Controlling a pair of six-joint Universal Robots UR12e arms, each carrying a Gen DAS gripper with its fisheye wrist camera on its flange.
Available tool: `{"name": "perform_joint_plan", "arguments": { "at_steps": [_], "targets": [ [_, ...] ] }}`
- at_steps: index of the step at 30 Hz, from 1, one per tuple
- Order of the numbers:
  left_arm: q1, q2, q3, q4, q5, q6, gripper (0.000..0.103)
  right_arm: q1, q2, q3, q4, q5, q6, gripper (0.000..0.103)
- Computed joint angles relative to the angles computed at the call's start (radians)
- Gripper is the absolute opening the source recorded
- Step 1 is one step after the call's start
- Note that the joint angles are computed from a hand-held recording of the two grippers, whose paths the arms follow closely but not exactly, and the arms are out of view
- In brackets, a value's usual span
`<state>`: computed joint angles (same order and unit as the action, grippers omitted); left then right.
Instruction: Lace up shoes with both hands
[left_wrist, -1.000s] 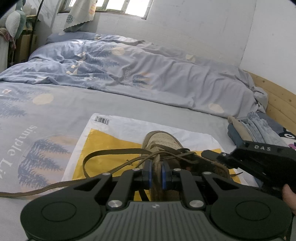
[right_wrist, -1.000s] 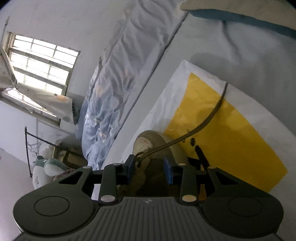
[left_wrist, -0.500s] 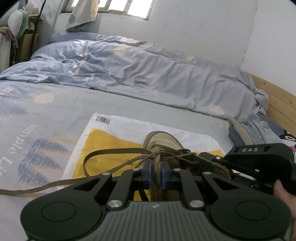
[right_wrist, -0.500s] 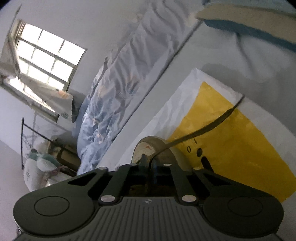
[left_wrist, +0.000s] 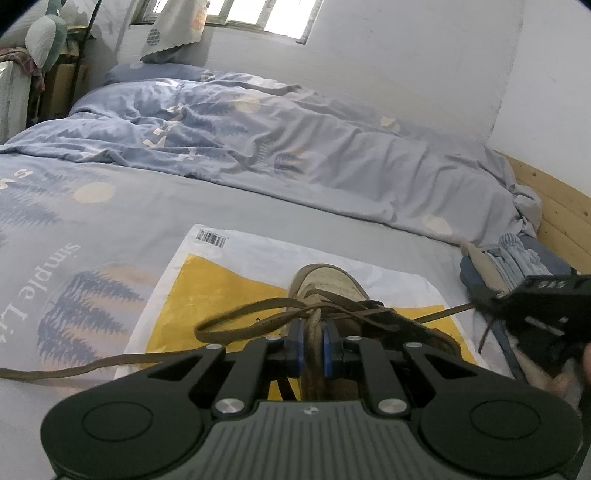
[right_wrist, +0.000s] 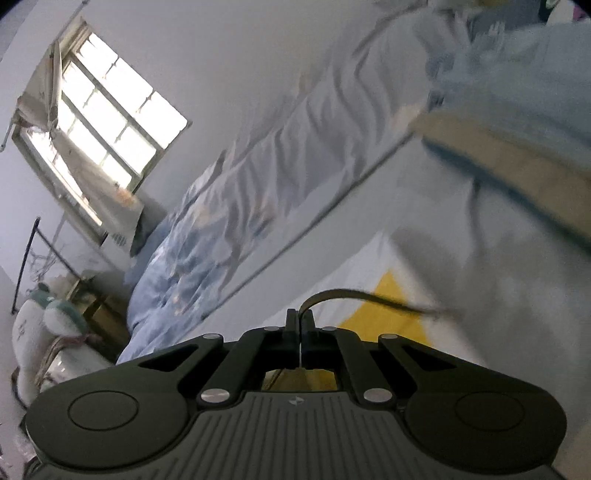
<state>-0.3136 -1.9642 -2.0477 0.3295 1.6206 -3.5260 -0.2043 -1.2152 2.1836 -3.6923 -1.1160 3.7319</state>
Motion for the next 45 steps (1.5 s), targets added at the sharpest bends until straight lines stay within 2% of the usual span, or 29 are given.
{"name": "perform_joint_plan", "arguments": {
  "at_steps": [10,16,24,40,45],
  "targets": [
    [-0.001,-0.001,0.002,-0.003,0.007,-0.009,0.009,-0.053,-0.021,0.01,-0.09,-0.159,0.026,0.001],
    [-0.003,-0.002,0.004,-0.003,0.015,-0.018,0.009,-0.076,-0.028,0.012,-0.098,-0.245,0.042,0.001],
    [-0.005,-0.003,0.005,-0.003,0.024,-0.028,0.009,-0.111,-0.046,0.022,-0.082,-0.322,0.039,0.001],
    [-0.003,-0.002,0.002,0.0,0.03,-0.041,0.009,-0.177,-0.081,0.042,0.06,-0.335,0.095,0.001],
    [-0.004,-0.003,0.002,-0.001,0.032,-0.038,0.009,-0.181,-0.09,0.046,0.05,-0.382,0.073,0.001]
  ]
}}
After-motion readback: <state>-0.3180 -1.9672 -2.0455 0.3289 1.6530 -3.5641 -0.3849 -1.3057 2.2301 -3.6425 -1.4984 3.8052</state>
